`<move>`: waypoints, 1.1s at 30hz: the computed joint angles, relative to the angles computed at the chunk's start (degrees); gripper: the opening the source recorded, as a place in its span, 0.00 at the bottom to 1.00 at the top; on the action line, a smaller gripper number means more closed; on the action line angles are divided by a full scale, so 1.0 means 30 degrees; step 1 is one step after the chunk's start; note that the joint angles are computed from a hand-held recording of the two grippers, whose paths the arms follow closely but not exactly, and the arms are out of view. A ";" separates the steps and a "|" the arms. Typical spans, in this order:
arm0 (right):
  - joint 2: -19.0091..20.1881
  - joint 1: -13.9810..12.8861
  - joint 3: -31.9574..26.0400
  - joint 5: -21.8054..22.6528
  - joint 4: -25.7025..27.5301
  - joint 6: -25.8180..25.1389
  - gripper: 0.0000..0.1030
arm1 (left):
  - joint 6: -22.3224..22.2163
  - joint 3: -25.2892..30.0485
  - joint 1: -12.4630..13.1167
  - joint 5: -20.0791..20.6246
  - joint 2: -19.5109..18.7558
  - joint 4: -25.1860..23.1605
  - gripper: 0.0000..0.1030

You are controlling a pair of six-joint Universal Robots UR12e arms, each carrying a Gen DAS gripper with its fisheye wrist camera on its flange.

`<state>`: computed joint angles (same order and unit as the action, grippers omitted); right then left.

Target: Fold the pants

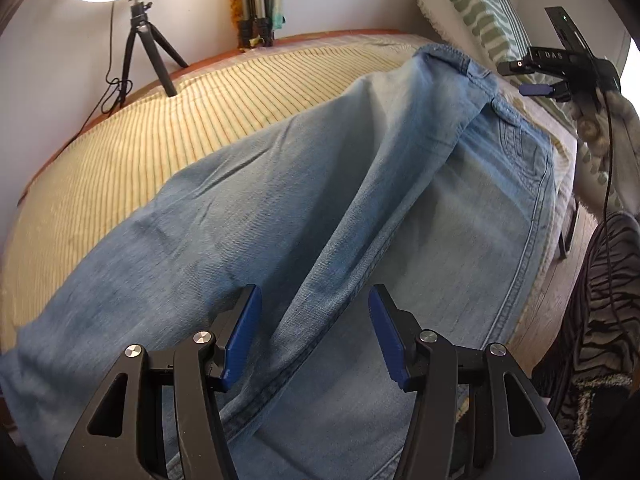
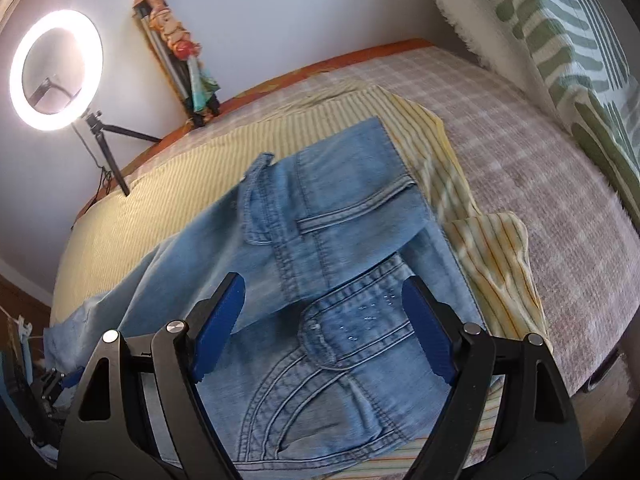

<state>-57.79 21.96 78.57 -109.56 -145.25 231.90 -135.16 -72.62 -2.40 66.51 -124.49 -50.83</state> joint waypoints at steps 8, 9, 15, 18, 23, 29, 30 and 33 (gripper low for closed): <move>-0.0026 -0.1106 0.1098 0.1831 -0.1860 0.2837 0.81 | 0.0368 -0.0110 -0.0108 0.0764 -0.0121 0.0548 0.53; 0.0024 -0.1175 0.1106 0.1960 -0.1987 0.2965 0.81 | 0.0391 -0.0143 -0.0108 0.0825 -0.0134 0.0690 0.53; 0.0405 -0.1373 0.0780 0.1835 -0.1984 0.3730 0.73 | 0.0361 0.0032 -0.0076 0.0787 -0.0285 0.0753 0.55; 0.0554 -0.1370 0.0636 0.1648 -0.2188 0.3878 0.55 | 0.0279 0.0095 -0.0097 0.0748 -0.0357 0.0832 0.55; 0.0684 -0.1256 0.0388 0.1386 -0.3178 0.2984 0.11 | 0.0244 0.0146 -0.0060 0.0534 -0.0405 0.0993 0.28; 0.0387 -0.0784 -0.0346 0.0445 -0.3356 0.0866 0.10 | 0.0323 0.0084 0.0072 0.0097 -0.0321 0.1578 0.08; 0.0293 -0.0733 -0.0356 0.0400 -0.3462 0.0730 0.10 | 0.0262 0.0045 0.0132 -0.0089 -0.0277 0.1716 0.07; -0.0138 -0.0582 -0.0082 0.0330 -0.3945 0.0553 0.10 | -0.0070 -0.0009 0.0382 -0.0951 -0.0114 0.1805 0.05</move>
